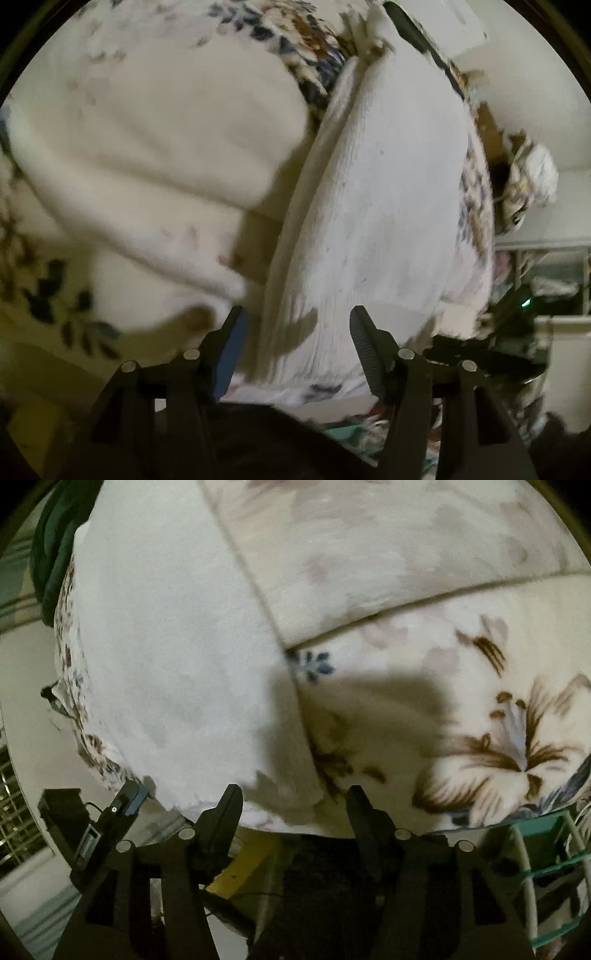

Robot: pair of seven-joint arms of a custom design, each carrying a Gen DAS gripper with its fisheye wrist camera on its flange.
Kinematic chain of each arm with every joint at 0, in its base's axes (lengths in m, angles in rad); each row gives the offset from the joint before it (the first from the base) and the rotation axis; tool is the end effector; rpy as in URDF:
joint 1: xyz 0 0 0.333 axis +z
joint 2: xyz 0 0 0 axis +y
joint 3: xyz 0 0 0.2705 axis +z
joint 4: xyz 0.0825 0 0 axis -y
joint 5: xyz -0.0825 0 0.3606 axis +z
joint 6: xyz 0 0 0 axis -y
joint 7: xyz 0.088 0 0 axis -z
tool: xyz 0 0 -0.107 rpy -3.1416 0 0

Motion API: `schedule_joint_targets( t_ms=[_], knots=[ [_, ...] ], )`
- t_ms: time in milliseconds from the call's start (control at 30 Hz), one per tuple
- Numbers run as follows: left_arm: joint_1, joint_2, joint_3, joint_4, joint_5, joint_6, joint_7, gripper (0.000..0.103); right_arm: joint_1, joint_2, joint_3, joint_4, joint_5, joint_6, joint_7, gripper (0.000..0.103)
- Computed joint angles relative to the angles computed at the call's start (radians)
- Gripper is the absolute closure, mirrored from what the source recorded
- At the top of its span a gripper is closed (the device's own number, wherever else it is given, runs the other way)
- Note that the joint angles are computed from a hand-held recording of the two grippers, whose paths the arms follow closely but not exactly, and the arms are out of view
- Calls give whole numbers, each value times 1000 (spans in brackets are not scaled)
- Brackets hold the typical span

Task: Fold small clothes
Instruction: 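Grasp the sweater hem with both grippers and lift it toward the collar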

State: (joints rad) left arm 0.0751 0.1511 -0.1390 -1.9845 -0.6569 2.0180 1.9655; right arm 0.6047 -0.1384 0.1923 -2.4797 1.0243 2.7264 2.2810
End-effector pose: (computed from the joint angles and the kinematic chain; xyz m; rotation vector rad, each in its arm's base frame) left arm 0.5491 -0.0695 0.3599 1.7462 -1.9888 0.5684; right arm 0.3516 0.3133 0.3410 -1.0234 2.4765 0.7413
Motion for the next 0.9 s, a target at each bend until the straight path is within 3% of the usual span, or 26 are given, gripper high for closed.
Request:
schedule_joint_targets(
  t_ms=[167,267,333,367,400,433,467,567,733,900],
  knots=[
    [-22,94,-30,55,3,-1,-39,48,23,113,7,59,216,69,-167,42],
    [-32,67,-44,19,30,53,-30,50,11,158,24,103,81,73,-60,40],
    [-50,40,-48,-5,75,87,-29,62,-1,185,26,139,-3,62,0,43],
    [-60,27,-49,-16,104,96,-33,85,-9,200,23,160,-59,41,38,55],
    [-59,23,-48,-18,96,86,-33,87,-16,208,21,171,-104,20,74,73],
    [-62,19,-47,-21,96,88,-40,88,-19,222,23,186,-124,9,104,79],
    [-65,12,-46,-23,99,87,-47,88,-24,226,29,194,-108,17,106,86],
    [-64,-19,-39,-19,82,49,-59,89,-32,212,43,185,-45,53,99,91],
    [-48,-35,-16,37,-6,-61,-81,89,-20,114,49,136,166,116,-32,92],
    [-24,37,-17,217,-150,-154,-151,89,-2,12,10,128,335,179,-187,92]
  ],
)
